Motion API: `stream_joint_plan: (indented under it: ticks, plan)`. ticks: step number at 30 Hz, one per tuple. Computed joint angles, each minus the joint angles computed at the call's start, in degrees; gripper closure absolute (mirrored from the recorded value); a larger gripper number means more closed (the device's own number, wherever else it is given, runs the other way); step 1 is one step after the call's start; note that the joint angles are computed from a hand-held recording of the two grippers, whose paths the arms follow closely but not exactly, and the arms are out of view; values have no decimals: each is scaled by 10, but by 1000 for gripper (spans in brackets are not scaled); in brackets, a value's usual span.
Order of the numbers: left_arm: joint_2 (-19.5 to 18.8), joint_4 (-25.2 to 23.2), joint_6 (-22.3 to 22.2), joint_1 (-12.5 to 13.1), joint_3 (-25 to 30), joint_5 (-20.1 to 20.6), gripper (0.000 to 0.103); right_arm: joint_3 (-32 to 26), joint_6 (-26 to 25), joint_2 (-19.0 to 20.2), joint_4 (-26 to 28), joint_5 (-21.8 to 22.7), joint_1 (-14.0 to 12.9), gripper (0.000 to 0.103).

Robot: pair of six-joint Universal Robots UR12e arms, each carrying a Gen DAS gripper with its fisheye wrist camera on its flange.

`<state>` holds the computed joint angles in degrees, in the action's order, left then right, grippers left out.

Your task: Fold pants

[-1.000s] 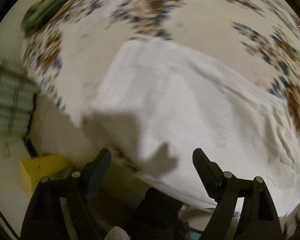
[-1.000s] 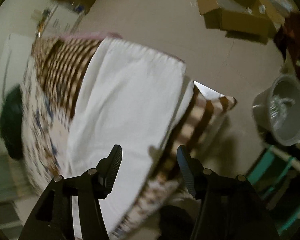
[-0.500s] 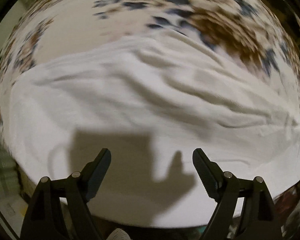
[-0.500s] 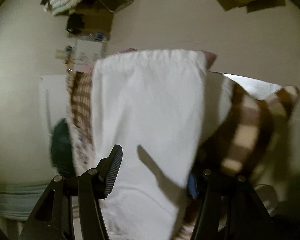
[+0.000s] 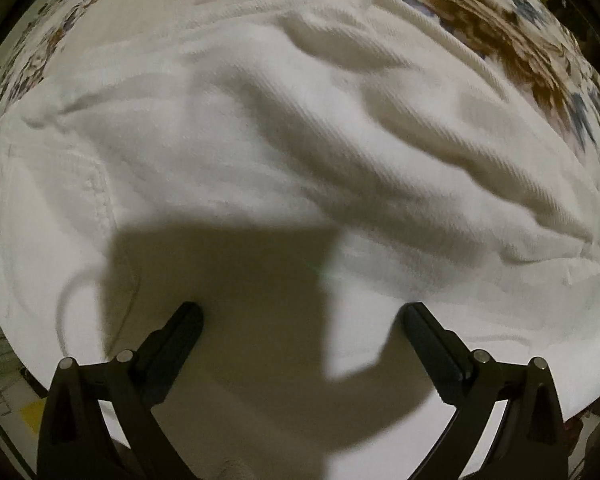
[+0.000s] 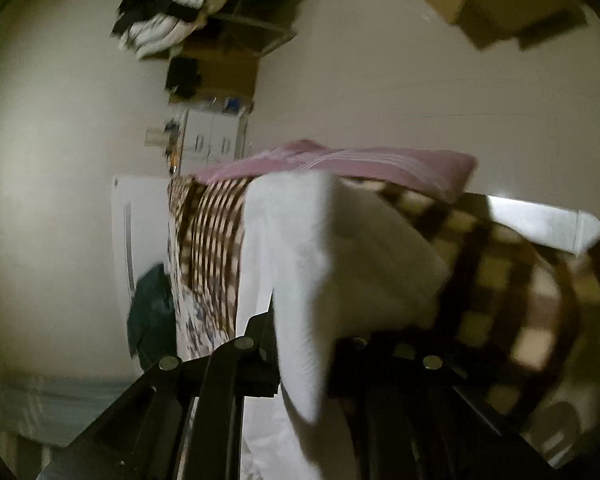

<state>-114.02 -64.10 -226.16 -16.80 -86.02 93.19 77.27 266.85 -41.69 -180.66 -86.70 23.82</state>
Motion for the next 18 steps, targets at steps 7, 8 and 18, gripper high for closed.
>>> stream_joint_plan:
  ticks: [7,8,18]
  plan:
    - [-1,-3,-10,1,4,1,0,-26,-61,-7,112,-1,-2,94]
    - [-3,-12,-8,3,9,-4,0,-30,-73,-11,126,-8,-1,95]
    - [35,25,0,12,0,4,0,-175,-246,-11,235,-56,56,95]
